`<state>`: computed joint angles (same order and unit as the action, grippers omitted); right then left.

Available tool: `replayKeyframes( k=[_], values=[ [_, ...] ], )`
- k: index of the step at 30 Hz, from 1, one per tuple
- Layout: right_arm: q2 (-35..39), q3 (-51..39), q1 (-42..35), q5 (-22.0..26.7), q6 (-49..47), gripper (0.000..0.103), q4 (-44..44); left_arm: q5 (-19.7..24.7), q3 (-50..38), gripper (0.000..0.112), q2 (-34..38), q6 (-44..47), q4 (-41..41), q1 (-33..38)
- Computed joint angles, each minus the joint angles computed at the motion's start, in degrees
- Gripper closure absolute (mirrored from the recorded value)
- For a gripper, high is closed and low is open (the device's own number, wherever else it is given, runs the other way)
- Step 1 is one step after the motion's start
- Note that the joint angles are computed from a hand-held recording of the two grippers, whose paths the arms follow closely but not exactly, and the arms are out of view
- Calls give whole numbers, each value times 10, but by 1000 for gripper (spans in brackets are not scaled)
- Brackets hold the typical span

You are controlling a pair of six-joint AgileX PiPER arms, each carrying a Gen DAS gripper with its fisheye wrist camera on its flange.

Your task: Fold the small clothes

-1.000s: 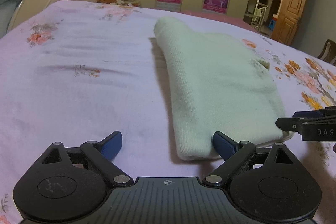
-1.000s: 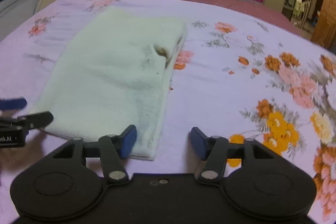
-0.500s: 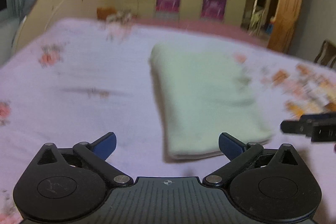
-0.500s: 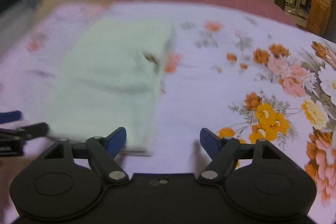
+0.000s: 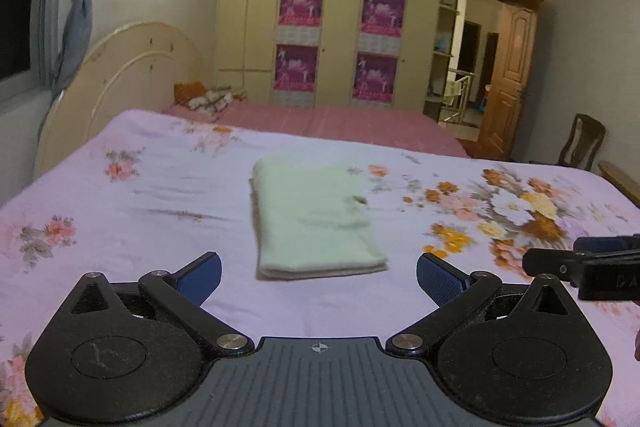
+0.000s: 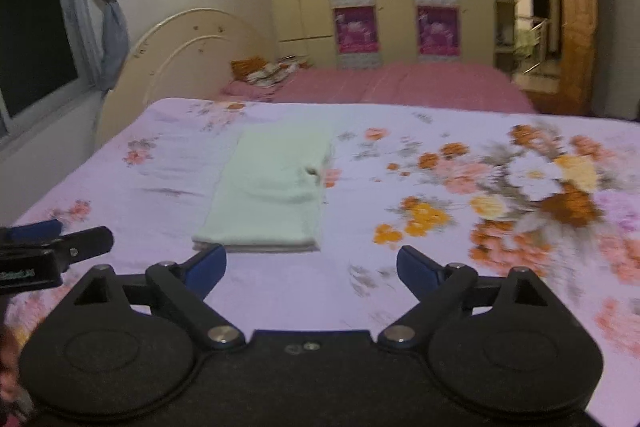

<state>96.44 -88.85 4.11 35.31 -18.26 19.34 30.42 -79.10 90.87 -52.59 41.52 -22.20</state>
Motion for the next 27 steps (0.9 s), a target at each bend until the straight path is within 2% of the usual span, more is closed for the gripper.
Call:
replayKeyframes(
  k=[3, 8, 16, 27],
  values=[
    [-57, 67, -2, -35, -16, 11, -1, 27, 12, 10, -26, -32, 37, -40],
    [-106, 113, 0, -62, 2, 11, -39, 67, 28, 10, -57, -99, 80, -97],
    [-129, 127, -12, -54, -9, 11, -35, 101, 37, 10, -71, -138, 104, -125],
    [-128, 129, -38, -59, -53, 11, 10, 117, 13, 10, -50, -152, 124, -134]
  ],
)
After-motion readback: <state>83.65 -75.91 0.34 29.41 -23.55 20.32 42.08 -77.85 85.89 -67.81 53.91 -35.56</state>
